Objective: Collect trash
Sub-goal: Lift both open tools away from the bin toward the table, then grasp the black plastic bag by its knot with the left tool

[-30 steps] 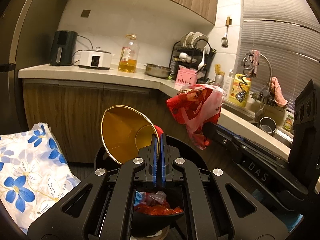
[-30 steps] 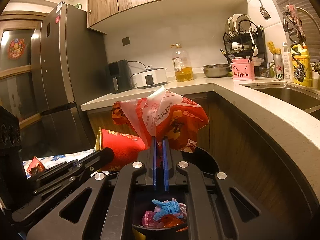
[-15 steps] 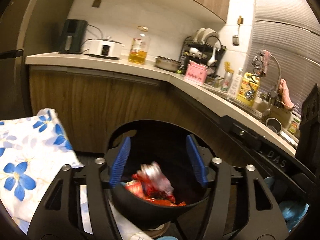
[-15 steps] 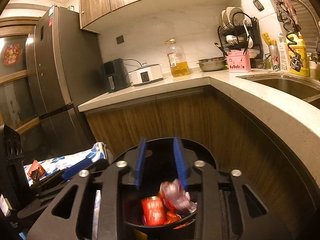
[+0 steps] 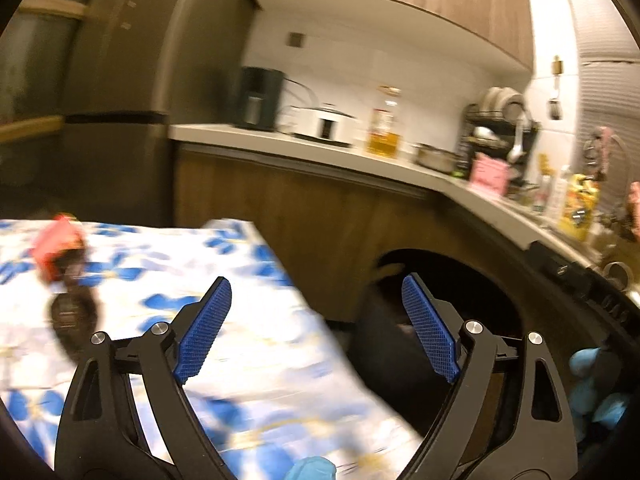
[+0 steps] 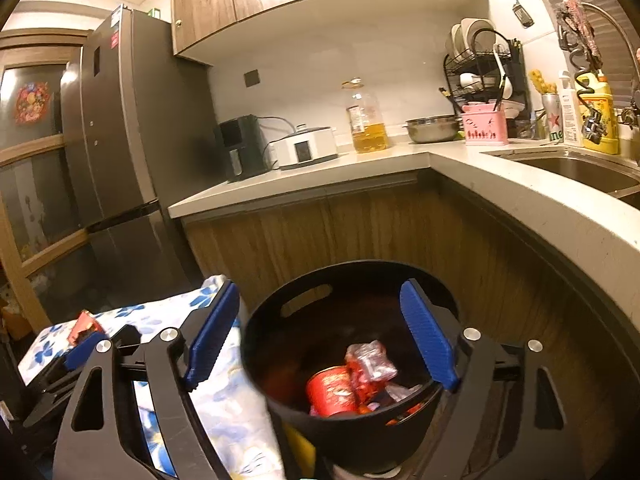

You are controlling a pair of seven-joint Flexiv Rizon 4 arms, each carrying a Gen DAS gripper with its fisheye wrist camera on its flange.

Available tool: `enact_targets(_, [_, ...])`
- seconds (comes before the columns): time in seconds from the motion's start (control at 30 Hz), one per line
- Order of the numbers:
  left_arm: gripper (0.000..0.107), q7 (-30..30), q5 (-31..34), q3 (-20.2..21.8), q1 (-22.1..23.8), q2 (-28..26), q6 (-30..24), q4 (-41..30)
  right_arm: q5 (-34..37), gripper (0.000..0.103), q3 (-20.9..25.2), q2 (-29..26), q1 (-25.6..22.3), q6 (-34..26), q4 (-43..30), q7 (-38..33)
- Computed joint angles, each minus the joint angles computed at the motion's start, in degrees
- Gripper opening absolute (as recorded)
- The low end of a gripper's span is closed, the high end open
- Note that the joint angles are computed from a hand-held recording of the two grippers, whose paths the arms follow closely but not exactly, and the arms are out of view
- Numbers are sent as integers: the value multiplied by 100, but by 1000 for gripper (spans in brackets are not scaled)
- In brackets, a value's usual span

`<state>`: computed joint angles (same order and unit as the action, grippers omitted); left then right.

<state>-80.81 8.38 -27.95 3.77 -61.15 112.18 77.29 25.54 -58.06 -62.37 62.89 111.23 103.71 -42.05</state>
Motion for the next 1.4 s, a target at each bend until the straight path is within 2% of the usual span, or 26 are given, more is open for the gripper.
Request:
enact_targets(0.2, [86, -418, -958, 1410, -462, 475, 974, 744, -39, 85, 244, 59, 56, 43, -176, -44])
enact_targets(0.33, [86, -406, -1827, 2166, -795, 559, 1165, 945, -200, 84, 544, 126, -19, 31, -411, -164])
enact_targets(0.63, [86, 92, -2833, 2718, -995, 274, 882, 557, -387, 84, 885, 76, -128, -91, -1005, -364])
enact_targets(0.9, [86, 697, -3804, 3259, -1448, -164, 249, -132, -626, 84, 913, -60, -206, -295, -1378, -287])
enact_targets(0.97, [82, 793, -4006, 3393, -1534, -232, -64, -254, -684, 84, 898, -95, -217, -335, -1443, -238])
enact_targets(1.07, [72, 740, -4014, 3389, -1485, -250, -394, -344, -808, 84, 946, -118, -286, -381, -1541, -176])
enact_targets(1.13, [58, 642, -3847, 3211, -1323, -222, -540, -348, -904, 84, 996, -119, -334, -411, -1599, -148])
enact_targets(1.17, [54, 598, -3704, 3050, -1199, -198, -575, -328, -942, 84, 1006, -119, -343, -432, -1625, -132])
enact_targets(1.2, [45, 570, -3532, 2834, -1032, -169, -655, -311, -974, 84, 1010, -129, -346, -445, -1648, -113])
enact_targets(1.23, [40, 519, -3434, 2759, -967, -155, -704, -297, -1014, 84, 1025, -133, -360, -449, -1670, -102])
enact_targets(1.3, [32, 503, -3008, 2270, -613, -113, -674, -205, -1089, 84, 1057, -139, -383, -463, -1722, -89])
enact_targets(1.33, [27, 478, -2873, 2165, -530, -105, -663, -180, -1127, 84, 1066, -145, -392, -479, -1752, -88])
enact_targets(1.4, [24, 463, -2510, 1809, -256, -74, -579, -69, -1182, 84, 1051, -168, -388, -520, -1795, -73])
